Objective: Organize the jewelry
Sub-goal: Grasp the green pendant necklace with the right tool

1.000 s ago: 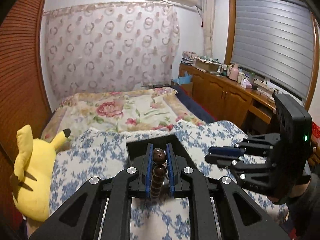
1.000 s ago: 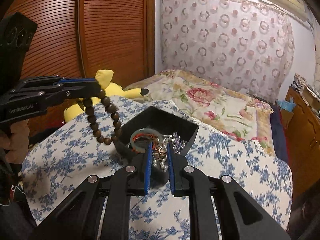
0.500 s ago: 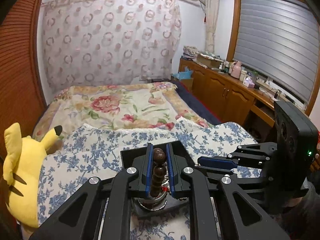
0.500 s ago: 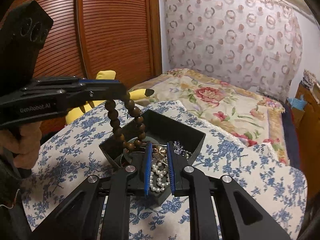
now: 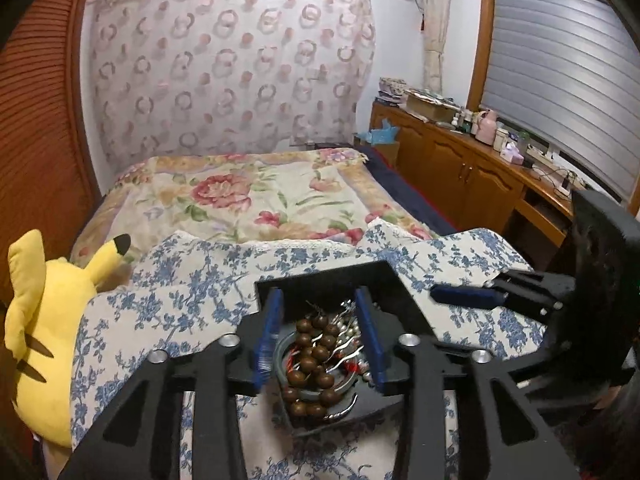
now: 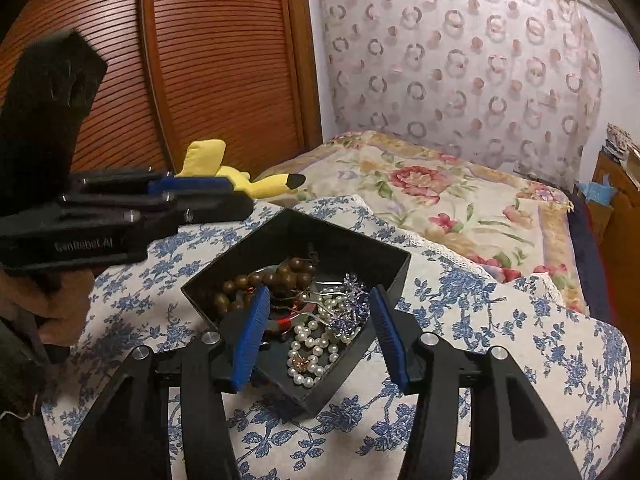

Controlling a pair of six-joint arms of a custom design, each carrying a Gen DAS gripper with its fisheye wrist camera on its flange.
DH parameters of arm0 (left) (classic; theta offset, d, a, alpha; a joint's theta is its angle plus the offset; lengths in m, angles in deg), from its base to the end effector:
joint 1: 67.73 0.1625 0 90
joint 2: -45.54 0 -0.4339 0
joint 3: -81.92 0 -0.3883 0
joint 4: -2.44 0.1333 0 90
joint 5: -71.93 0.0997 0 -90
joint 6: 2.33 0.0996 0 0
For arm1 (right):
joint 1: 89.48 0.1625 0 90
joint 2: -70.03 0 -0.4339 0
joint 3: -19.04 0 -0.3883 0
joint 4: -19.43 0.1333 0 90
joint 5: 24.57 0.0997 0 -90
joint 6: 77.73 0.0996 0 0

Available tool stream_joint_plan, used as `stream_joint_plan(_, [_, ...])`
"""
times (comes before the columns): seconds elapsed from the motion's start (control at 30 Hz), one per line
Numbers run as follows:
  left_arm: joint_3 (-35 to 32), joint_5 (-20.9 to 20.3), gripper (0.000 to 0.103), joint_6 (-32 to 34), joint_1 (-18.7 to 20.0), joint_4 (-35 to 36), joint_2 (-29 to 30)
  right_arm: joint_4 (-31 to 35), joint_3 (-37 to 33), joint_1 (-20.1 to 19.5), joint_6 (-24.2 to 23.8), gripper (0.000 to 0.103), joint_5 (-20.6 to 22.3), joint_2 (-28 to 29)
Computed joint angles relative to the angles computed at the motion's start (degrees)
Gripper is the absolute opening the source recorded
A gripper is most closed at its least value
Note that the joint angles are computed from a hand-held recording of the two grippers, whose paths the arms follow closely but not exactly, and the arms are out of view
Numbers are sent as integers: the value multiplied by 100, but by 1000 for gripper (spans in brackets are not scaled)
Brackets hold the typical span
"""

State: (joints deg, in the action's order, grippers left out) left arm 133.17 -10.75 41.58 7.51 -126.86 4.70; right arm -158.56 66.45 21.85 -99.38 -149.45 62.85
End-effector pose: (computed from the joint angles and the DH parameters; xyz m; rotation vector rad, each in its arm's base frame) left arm -0.0742 -0.8545 0.3378 1.3410 2.4811 -0.6576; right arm 0.3819 -0.7682 -0.0152 0.5555 -2.3013 1.0360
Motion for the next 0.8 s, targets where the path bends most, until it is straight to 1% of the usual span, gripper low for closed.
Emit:
stream_joint_plan(0.03, [38,11,49,3,14,-27,-30,-53,54,17,-6,55,-32,-30])
stream_joint_plan(0.1, [150,11,68,-7,45,-89,-119,-123,163,66,-34,53,-97,-97])
stream_joint_plan(0.13, [196,30,73,4,57,-138,-154,-163,223,93,-56,53,-125,-125])
stream_joint_plan(0.17, [270,62,81,31,68,-225,-200,-197,294,123,-59,53,-159,-155])
stream_joint_plan(0.2, [340,94,85,72,80,-301,-244,-223,377,146,-47,53,-170,-187])
stream_joint_plan(0.27, [466,190,89,166,106,-372,-335,-186,563,186,6,49,-206,-253])
stream_joint_plan(0.3, [485,235,93,183,114,-378,-355,-182,652,200,36,48,-235,-275])
stream_joint_plan(0.33, [554,256,95,205,139,-400,-402,-168,764,214,93,47,-258,-306])
stream_joint_plan(0.4, [641,316,95,248,188,-351,-470,-101,959,233,247,41,-269,-353])
stream_joint_plan(0.47, [733,431,95,291,247,-243,-529,31,1122,249,387,37,-274,-362])
stream_joint_plan(0.6, [953,596,95,415,310,-130,-633,391,1295,253,570,26,-285,-339])
stream_joint_plan(0.7, [1054,666,95,440,356,-43,-679,674,1369,248,751,22,-238,-330])
stream_joint_plan(0.8, [1084,727,95,377,388,72,-676,823,1369,267,836,21,-230,-305])
